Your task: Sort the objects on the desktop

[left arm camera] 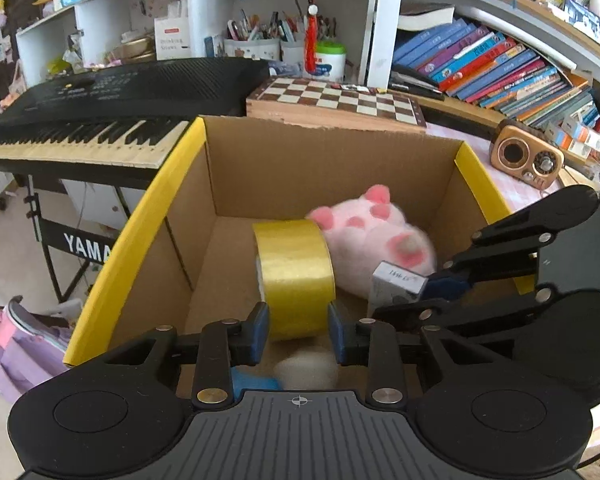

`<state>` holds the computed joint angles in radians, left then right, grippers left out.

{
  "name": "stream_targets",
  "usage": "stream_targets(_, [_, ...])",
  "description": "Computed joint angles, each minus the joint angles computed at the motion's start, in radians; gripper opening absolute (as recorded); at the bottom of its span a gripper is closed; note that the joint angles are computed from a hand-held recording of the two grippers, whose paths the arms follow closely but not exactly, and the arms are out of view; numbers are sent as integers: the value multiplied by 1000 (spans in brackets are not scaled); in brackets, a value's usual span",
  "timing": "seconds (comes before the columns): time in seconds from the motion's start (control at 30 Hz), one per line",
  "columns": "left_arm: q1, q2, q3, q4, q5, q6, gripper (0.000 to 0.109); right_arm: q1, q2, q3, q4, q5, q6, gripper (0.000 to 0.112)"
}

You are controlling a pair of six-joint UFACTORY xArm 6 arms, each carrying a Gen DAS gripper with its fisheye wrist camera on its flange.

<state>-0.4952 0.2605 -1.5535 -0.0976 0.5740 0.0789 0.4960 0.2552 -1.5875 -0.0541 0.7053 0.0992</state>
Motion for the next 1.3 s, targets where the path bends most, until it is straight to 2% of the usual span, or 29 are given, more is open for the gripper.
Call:
stream_targets(0.3, [-3,23,-24,8,16,-6,28,-8,22,-47,79,72,-89,14])
stream_targets(0.47, [-6,15,-12,91,1,-82,36,-10,11,-25,72,43,-82,16])
stream_targets(0.6, [-6,-20,29,128,-42,-128,46,-3,-32,35,16,-25,-20,24])
stream_targets(0.73, [-1,-61,73,157,-105,-183,67,-6,-102,122,-17,-115,66,28])
stream_targets(0.83, [-3,-92,106,198,-154,-222,72,-9,-155,178,-114,-156,200,38])
stream_targets(0.93, [-5,-123,140,217,-189,-236,78,-17,-207,229,-206,-185,337,38])
stream_targets(1.07, [-5,-175,206,281,-249,-283,83,-21,-281,294,-407,-212,591,38])
stream_targets(1.17, [1,-211,254,347,-284,-345,85,-17,-324,326,-555,-196,767,40])
stream_targets(1.3, [12,-244,302,422,-321,-427,87,11,-376,364,-723,-128,961,43])
